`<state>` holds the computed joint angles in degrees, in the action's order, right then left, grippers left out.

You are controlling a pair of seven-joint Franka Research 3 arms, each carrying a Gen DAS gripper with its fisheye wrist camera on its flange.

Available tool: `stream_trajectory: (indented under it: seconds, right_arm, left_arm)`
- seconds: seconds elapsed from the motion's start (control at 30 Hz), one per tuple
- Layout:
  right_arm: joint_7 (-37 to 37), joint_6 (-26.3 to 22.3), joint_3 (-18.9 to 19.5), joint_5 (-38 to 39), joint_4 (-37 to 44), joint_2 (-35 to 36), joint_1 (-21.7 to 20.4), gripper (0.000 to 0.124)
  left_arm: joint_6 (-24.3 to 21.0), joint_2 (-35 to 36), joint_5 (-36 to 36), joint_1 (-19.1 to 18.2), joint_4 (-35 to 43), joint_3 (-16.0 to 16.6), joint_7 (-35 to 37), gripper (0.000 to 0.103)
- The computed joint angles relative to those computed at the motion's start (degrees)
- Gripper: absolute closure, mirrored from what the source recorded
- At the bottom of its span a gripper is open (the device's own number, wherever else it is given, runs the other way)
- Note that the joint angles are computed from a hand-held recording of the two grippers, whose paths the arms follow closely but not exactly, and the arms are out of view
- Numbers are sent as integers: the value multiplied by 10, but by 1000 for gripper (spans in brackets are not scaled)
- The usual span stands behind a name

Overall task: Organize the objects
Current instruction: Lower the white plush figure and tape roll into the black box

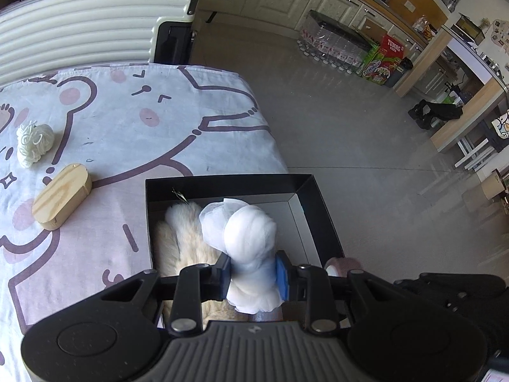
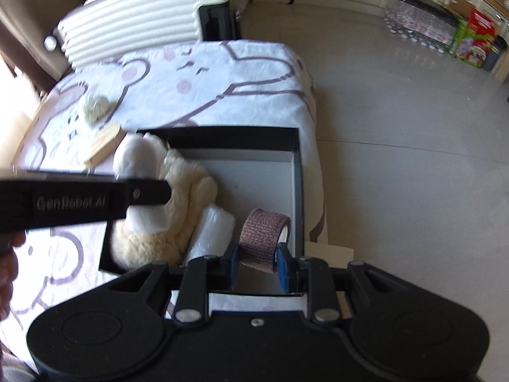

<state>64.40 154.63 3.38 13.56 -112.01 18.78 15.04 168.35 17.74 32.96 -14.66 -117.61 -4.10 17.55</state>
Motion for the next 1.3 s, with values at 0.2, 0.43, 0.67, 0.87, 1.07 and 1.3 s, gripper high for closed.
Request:
stream_trajectory:
  seconds: [0.2,0.43,0.67,0.87,1.07,1.3]
  right_arm:
    - [28,-20,-23,-77,22,22,29,98]
    - [39,-51,-27,-111,40,38,30,97]
    - [25,-41,-14,-77,35,28,12,88]
    - [36,-26,-13,-43,32,20,2,90]
    - [53,-23,-21,-41,35,16,-2,95]
    - [90,-10,-34,-60,41,22,-3,97]
  left_arm:
    - [11,16,-21,12,11,-7,25,73]
    - [43,37,-41,7,22,2,39,73]
    - [81,62,-61,-4,37,18,42,73]
    - [89,89,-101,17,59,-11,85,73]
    - [87,114,-143,35,81,-41,133,73]
    - [83,142,-181,56,105,-77,182,73]
